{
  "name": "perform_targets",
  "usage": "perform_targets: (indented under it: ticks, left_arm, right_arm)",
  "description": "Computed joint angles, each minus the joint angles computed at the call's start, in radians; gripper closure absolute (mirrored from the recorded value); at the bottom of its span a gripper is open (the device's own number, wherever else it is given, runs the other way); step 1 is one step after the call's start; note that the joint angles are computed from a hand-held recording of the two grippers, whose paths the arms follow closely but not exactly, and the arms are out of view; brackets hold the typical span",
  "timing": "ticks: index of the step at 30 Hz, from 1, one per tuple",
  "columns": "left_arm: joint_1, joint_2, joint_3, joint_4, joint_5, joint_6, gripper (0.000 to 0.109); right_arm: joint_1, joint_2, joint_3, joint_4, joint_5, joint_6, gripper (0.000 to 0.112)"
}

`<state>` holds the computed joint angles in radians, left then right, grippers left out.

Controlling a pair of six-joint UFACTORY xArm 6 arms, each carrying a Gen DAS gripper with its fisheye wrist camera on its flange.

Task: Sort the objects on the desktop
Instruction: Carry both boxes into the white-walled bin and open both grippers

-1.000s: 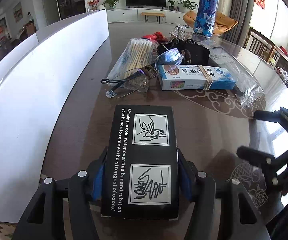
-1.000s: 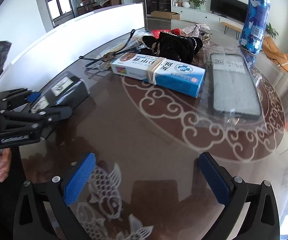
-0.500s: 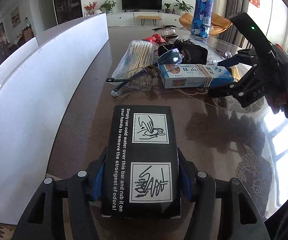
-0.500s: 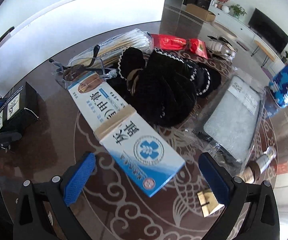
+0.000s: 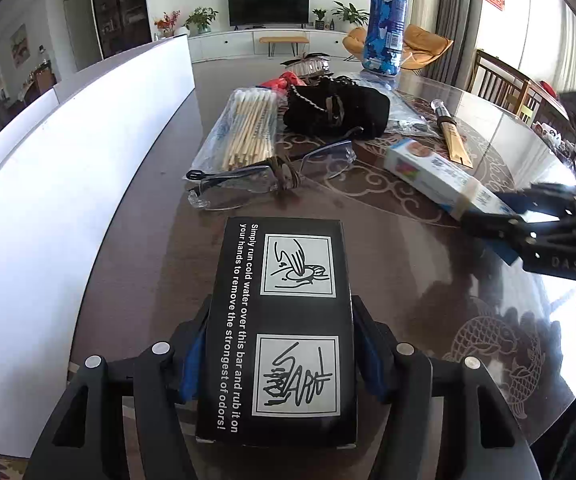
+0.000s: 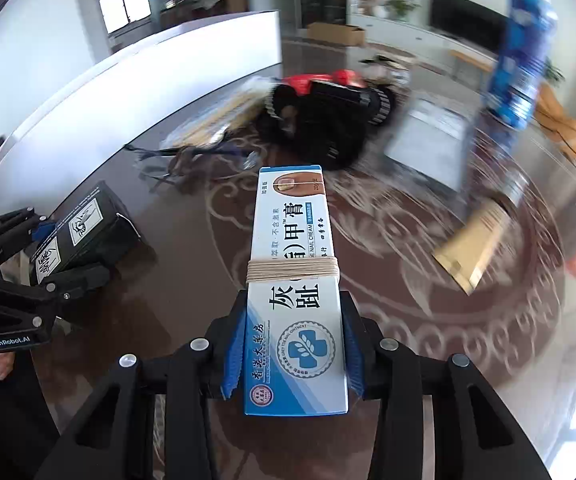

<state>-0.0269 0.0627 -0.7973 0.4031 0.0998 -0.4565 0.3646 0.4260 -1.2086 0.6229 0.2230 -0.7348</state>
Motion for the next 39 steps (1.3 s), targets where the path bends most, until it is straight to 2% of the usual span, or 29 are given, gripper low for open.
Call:
perform_targets:
  ticks: [2,3,5,6,8,9,10,15,20,21,22,23,24,25,26,29,32,37,39]
  left_arm:
    - [-0.031,0.017,-0.019,-0.019,0.0,0.021,0.048]
    - [-0.05,0.03,-0.033,-0.032,0.0,0.037,0.048]
    - [-0.08,0.058,-0.069,-0.023,0.007,0.037,0.048]
    - [-0.09,0.071,-0.089,-0.017,0.021,0.028,0.043]
    - [-0.115,0.095,-0.129,-0.123,0.074,0.115,0.021]
    - [-0.123,0.103,-0.149,-0.15,0.116,0.147,0.006]
    - [-0.126,0.103,-0.152,-0.197,0.131,0.191,0.006]
    - [-0.111,0.087,-0.162,-0.329,0.201,0.361,0.006]
    - [-0.111,0.129,-0.269,-0.39,0.356,0.454,0.006]
    - [-0.113,0.136,-0.281,-0.393,0.371,0.46,0.006]
    - [-0.113,0.14,-0.286,-0.395,0.373,0.465,0.006]
    - [-0.113,0.138,-0.286,-0.391,0.368,0.458,0.01]
    - [-0.114,0.123,-0.269,-0.393,0.34,0.457,0.038]
    - [-0.115,0.112,-0.261,-0.433,0.329,0.493,0.05]
    - [-0.113,0.101,-0.254,-0.463,0.328,0.509,0.051]
    - [-0.104,0.048,-0.207,-0.673,0.309,0.644,0.051]
    - [-0.097,-0.012,-0.149,-0.736,0.291,0.683,0.051]
    - [-0.027,-0.142,-0.103,-0.964,0.328,0.843,0.051]
    - [0.024,-0.199,-0.095,-0.995,0.335,0.868,0.051]
  right_arm:
    - [-0.006,-0.091,0.157,0.049,-0.121,0.03,0.07]
    - [-0.013,-0.122,0.203,0.085,-0.147,0.009,0.07]
    - [-0.036,-0.131,0.221,0.032,-0.152,0.059,0.069]
    - [-0.048,-0.131,0.221,-0.037,-0.145,0.12,0.069]
    - [-0.082,-0.142,0.204,-0.13,-0.069,0.19,0.061]
    - [-0.098,-0.132,0.173,-0.163,-0.009,0.214,0.045]
    - [-0.113,-0.133,0.156,-0.21,0.046,0.252,0.033]
    - [-0.144,-0.025,-0.069,-0.38,0.315,0.332,0.029]
    - [-0.137,0.067,-0.272,-0.466,0.563,0.355,0.03]
    - [-0.133,0.069,-0.282,-0.484,0.58,0.365,0.043]
    - [-0.129,0.062,-0.278,-0.509,0.577,0.38,0.066]
    - [-0.127,0.055,-0.275,-0.515,0.583,0.385,0.067]
    - [-0.129,0.047,-0.27,-0.495,0.593,0.378,0.067]
    - [-0.132,0.034,-0.257,-0.471,0.592,0.367,0.067]
    - [-0.135,0.015,-0.234,-0.451,0.582,0.356,0.067]
    - [-0.146,-0.058,-0.159,-0.358,0.535,0.319,0.068]
    - [-0.149,-0.1,-0.134,-0.307,0.532,0.302,0.068]
    - [-0.107,-0.094,-0.226,-0.248,0.576,0.303,0.068]
    - [-0.068,-0.066,-0.299,-0.222,0.592,0.307,0.067]
